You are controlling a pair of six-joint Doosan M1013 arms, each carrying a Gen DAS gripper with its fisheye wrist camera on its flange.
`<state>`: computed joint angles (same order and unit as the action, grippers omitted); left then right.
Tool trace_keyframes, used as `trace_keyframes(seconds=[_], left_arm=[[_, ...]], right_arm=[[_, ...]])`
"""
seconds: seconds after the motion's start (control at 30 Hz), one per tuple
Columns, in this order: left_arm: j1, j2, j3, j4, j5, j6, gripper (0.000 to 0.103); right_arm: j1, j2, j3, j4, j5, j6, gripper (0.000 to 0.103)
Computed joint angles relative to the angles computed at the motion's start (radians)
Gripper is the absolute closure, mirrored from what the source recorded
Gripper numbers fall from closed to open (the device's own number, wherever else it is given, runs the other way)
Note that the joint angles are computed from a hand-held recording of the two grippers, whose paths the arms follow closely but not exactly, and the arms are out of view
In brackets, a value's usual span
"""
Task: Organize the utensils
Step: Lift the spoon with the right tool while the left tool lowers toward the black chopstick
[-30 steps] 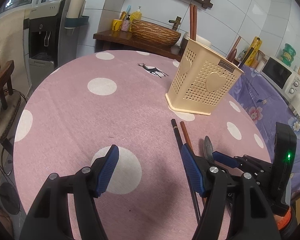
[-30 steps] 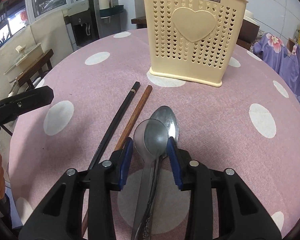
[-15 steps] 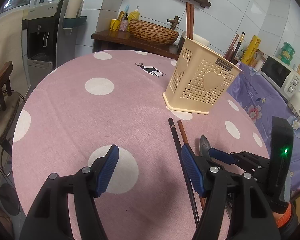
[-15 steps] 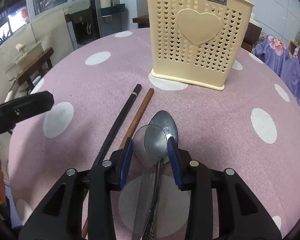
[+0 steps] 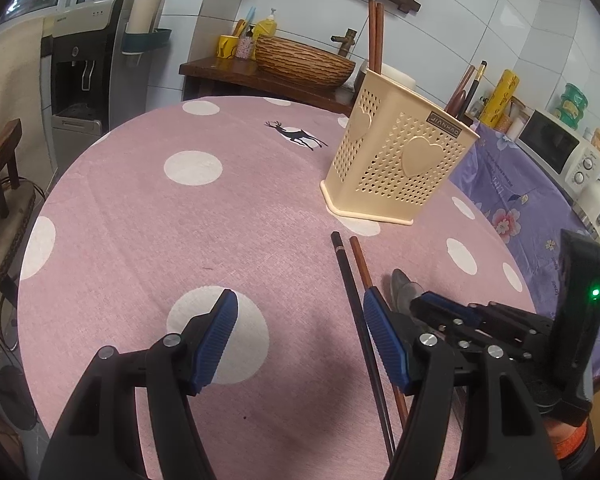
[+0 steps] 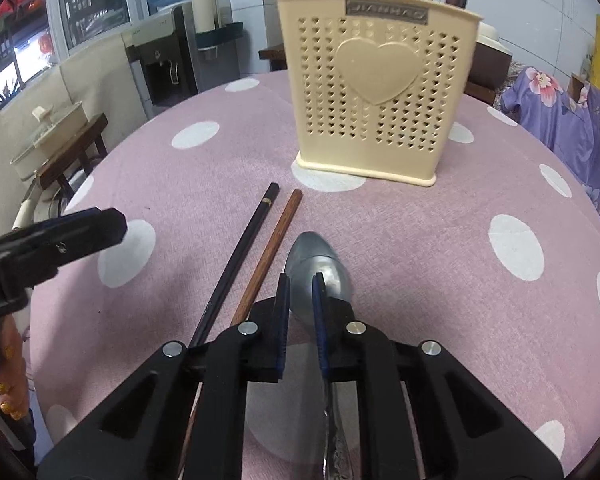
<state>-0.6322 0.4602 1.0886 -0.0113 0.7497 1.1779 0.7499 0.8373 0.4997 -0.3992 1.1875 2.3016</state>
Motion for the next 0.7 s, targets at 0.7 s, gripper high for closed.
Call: trace_keyframes(seconds=[0.7], left_arm=[[-0.01, 0.001, 0.0, -0.011, 0.007, 0.012, 0.037]], right_arm=[[0.032, -0.054, 0.099, -0.025, 0.035, 0.028, 0.08]])
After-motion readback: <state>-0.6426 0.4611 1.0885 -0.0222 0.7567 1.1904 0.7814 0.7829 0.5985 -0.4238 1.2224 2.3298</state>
